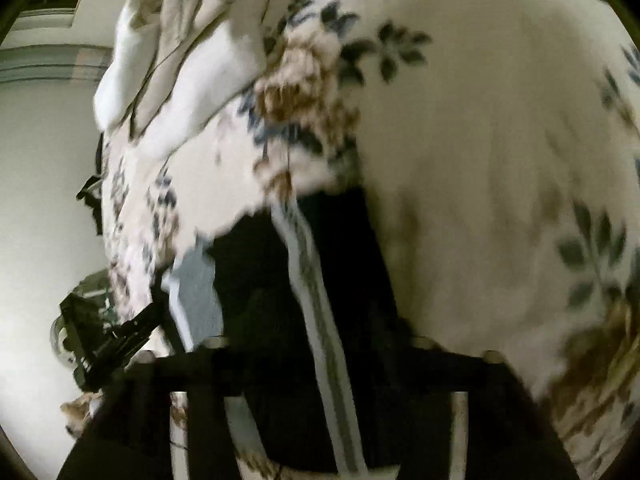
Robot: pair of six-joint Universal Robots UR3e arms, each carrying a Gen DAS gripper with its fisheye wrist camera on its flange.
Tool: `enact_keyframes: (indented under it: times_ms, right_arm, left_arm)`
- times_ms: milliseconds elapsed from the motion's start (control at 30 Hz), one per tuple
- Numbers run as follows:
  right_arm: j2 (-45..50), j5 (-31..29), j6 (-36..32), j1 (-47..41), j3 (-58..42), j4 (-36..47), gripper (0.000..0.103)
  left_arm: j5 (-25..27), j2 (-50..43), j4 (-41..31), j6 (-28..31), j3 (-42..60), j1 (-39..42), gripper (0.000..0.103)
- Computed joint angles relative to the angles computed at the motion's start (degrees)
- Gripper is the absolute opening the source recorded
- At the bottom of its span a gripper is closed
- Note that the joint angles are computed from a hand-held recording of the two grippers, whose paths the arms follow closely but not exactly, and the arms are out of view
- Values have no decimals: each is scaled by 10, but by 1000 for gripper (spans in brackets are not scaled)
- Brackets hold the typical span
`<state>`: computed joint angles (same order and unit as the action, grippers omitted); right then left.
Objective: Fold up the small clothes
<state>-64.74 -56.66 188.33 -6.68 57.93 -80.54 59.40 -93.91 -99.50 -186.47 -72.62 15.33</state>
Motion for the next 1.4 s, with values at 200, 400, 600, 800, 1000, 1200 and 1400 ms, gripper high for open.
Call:
enact_keyframes:
  times_ms: [200,400,600,800,1000,1200,1400]
  right_arm:
    - [-128,16,-27,3,219,39,40]
    - [-221,-70,63,14,301,-60,5]
    - [-180,28,-46,-28,311,-40,54]
    - [-76,173,-108,-54,353,-115,83]
    - [17,238,-181,8,261,-84,101]
    - [30,223,-61,60,263,-204,33]
    - [-13,189,7,72,208,-209,25]
  left_arm:
    - [1,109,-8,-8,-140,-13,60]
    - [5,109,29,-23,-159,-20,60]
    - [-40,93,32,25,-163,0,62]
    - [-131,55,111,45,-244,23,71]
    - [-193,44,162,32,-274,31,70]
    - [-180,57,169,9,-240,18,28]
    - [-167,3,83,20,-76,0,25]
